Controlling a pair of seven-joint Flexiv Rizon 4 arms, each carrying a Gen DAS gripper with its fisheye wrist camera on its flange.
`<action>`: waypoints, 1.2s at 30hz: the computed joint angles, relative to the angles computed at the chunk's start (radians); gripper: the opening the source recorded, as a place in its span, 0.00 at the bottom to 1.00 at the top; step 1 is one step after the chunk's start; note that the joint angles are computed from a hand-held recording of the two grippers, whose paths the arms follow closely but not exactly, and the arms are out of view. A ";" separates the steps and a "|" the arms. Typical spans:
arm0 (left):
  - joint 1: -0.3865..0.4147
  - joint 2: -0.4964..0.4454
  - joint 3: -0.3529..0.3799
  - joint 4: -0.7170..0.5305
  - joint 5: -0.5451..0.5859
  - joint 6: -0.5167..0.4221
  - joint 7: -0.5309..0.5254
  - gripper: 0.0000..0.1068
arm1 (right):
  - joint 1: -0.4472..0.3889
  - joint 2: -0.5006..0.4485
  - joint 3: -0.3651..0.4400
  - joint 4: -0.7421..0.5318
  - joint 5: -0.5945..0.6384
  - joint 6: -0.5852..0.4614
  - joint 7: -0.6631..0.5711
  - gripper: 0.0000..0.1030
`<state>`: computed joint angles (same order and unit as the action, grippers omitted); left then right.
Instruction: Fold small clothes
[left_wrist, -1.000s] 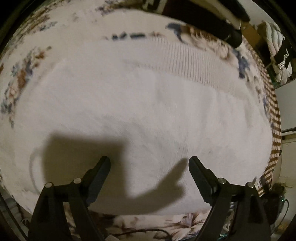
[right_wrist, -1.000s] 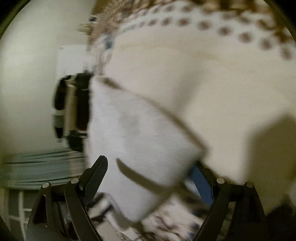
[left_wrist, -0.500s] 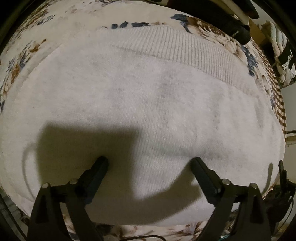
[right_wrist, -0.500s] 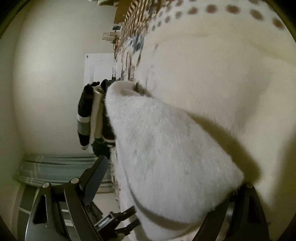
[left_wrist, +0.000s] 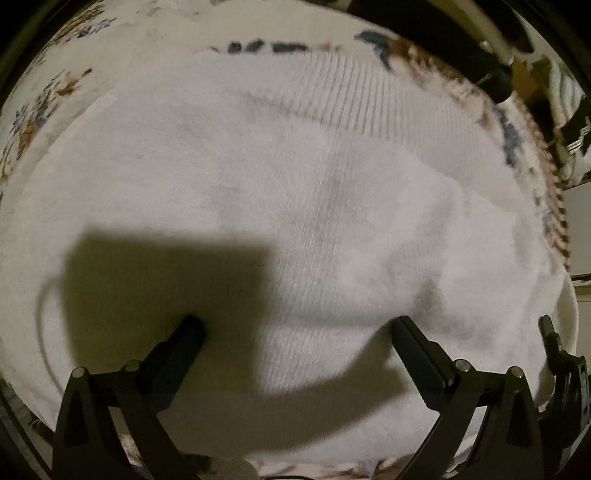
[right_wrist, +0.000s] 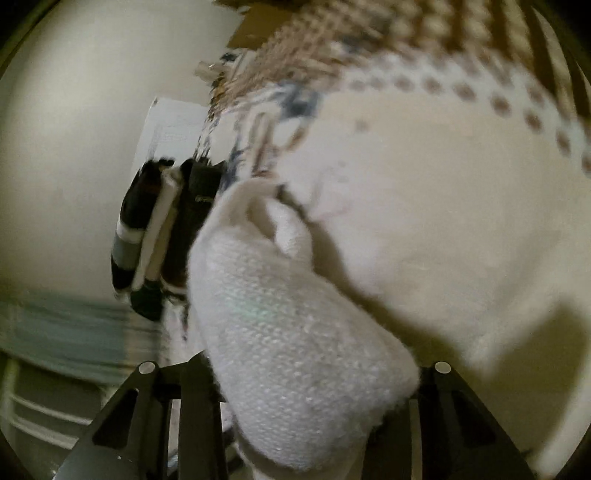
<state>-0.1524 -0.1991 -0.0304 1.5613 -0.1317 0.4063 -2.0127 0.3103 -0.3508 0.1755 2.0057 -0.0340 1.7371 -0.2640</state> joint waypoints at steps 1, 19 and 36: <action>0.002 0.020 0.005 0.016 -0.003 0.009 0.003 0.96 | 0.041 0.024 -0.046 0.001 -0.027 -0.032 -0.009 0.37; 0.274 0.599 0.136 0.393 0.186 -0.090 -0.179 0.96 | 0.478 -0.293 0.017 -0.752 -0.469 -0.843 -0.629 0.34; 0.215 0.583 0.089 0.537 -0.155 0.192 -0.295 0.96 | 0.296 -0.198 0.066 -0.946 0.070 -1.298 -0.825 0.85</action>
